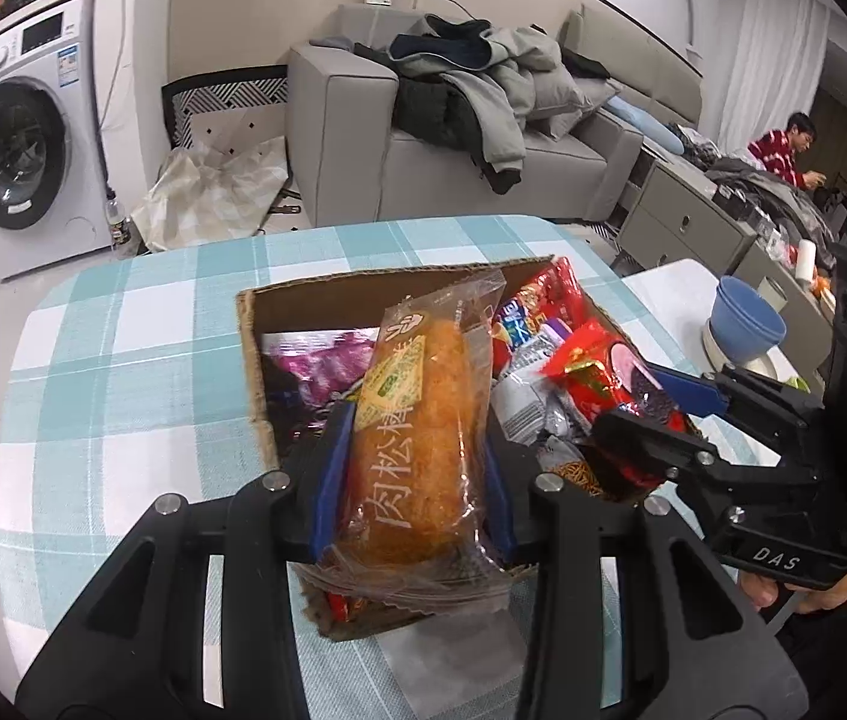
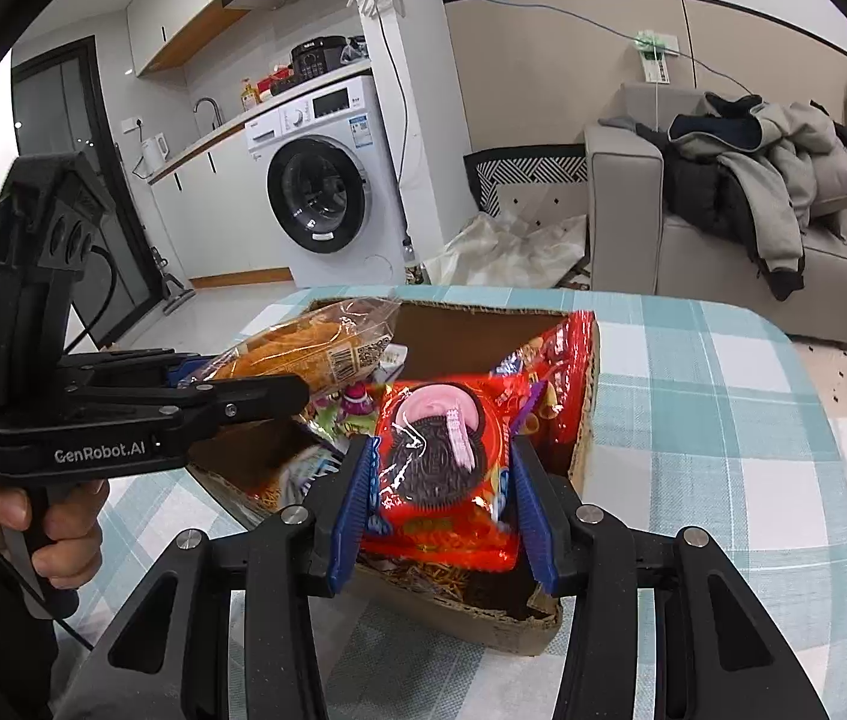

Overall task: Organize snacks
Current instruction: 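Carry the bread pack and Oreo pack over the cardboard box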

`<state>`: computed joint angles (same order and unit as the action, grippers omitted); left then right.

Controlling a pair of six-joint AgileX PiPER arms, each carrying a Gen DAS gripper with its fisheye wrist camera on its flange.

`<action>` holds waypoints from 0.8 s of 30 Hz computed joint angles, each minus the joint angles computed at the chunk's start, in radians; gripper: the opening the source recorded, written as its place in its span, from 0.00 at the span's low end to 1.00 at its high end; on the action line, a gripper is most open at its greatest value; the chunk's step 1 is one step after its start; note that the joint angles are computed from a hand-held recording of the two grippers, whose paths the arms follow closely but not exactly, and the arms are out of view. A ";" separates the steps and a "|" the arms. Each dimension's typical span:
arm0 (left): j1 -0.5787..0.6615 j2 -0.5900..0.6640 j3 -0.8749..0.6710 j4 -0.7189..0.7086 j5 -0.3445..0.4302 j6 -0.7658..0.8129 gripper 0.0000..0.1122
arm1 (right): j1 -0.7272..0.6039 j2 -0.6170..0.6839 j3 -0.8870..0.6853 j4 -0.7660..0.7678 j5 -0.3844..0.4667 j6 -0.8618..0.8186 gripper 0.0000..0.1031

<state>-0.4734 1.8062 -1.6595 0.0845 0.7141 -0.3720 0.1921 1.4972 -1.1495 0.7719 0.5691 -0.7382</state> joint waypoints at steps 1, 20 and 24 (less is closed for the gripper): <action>-0.001 0.011 -0.008 -0.015 0.001 0.016 0.32 | -0.001 0.002 0.001 0.006 0.000 -0.008 0.44; -0.051 0.082 -0.027 0.064 -0.003 -0.017 0.32 | 0.036 0.052 -0.037 -0.080 -0.071 0.029 0.44; -0.059 0.074 -0.010 0.085 -0.007 -0.024 0.32 | 0.039 0.051 -0.033 -0.091 -0.068 0.028 0.44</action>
<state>-0.5329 1.8803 -1.6697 0.1694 0.7074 -0.3962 0.2308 1.5477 -1.1829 0.6807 0.5008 -0.7105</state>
